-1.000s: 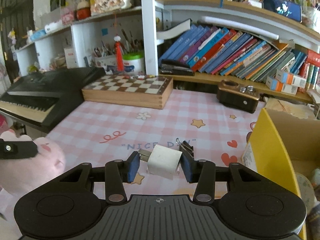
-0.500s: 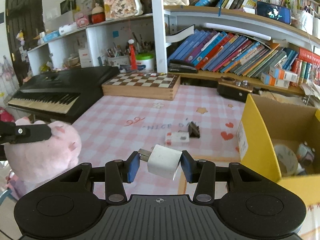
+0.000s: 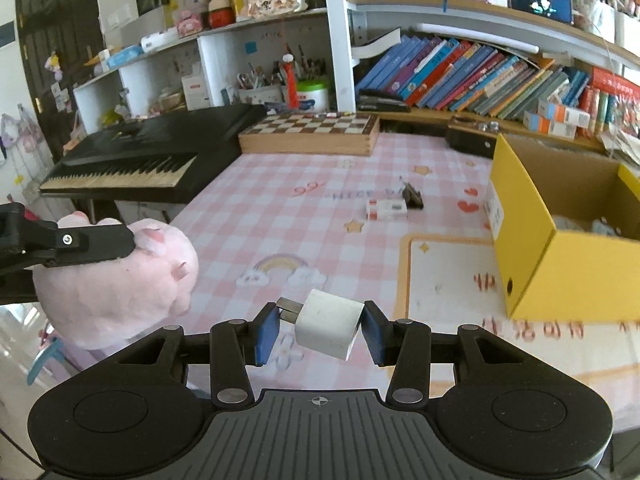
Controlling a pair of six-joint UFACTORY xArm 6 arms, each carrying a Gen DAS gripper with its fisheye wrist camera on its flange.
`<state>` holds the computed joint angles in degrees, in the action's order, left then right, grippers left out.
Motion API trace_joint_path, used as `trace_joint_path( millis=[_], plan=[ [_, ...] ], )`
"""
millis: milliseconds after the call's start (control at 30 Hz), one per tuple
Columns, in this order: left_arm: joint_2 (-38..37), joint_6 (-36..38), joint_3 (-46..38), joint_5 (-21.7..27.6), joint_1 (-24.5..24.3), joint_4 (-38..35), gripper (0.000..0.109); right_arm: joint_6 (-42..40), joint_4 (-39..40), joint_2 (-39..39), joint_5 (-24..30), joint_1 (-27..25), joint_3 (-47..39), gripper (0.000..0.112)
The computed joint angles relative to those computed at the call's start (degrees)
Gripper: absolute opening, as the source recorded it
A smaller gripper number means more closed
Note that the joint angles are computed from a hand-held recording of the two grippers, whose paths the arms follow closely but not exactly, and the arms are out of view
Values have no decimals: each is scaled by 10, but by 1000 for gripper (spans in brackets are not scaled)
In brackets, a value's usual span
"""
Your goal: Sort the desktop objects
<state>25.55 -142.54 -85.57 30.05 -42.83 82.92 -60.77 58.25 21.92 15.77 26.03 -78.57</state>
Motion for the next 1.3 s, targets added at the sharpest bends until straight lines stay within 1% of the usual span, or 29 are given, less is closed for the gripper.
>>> trace_joint_path(
  millis=[300,533,667,900,1033,1167,1300],
  plan=[
    [-23,-20,35,-13,-27,24,62,-24,45,-76,-28,14,103,45],
    [-17,-18,30,-35,-39,32,62,-28,67,-119,-51,18,165,45],
    [-1,1,9,-57,-38,26,62,-23,76,-138,-66,16,190,45],
    [49,76,-55,-109,-28,-11,62,6,70,-154,-87,2,216,45],
    [87,130,-102,-136,-24,-50,62,27,53,-159,-91,-13,226,45],
    [137,216,-166,-157,-24,-123,62,57,22,-161,-90,-36,231,45],
    [197,321,-244,-165,-27,-224,62,75,-1,-157,-82,-60,228,45]
  ],
)
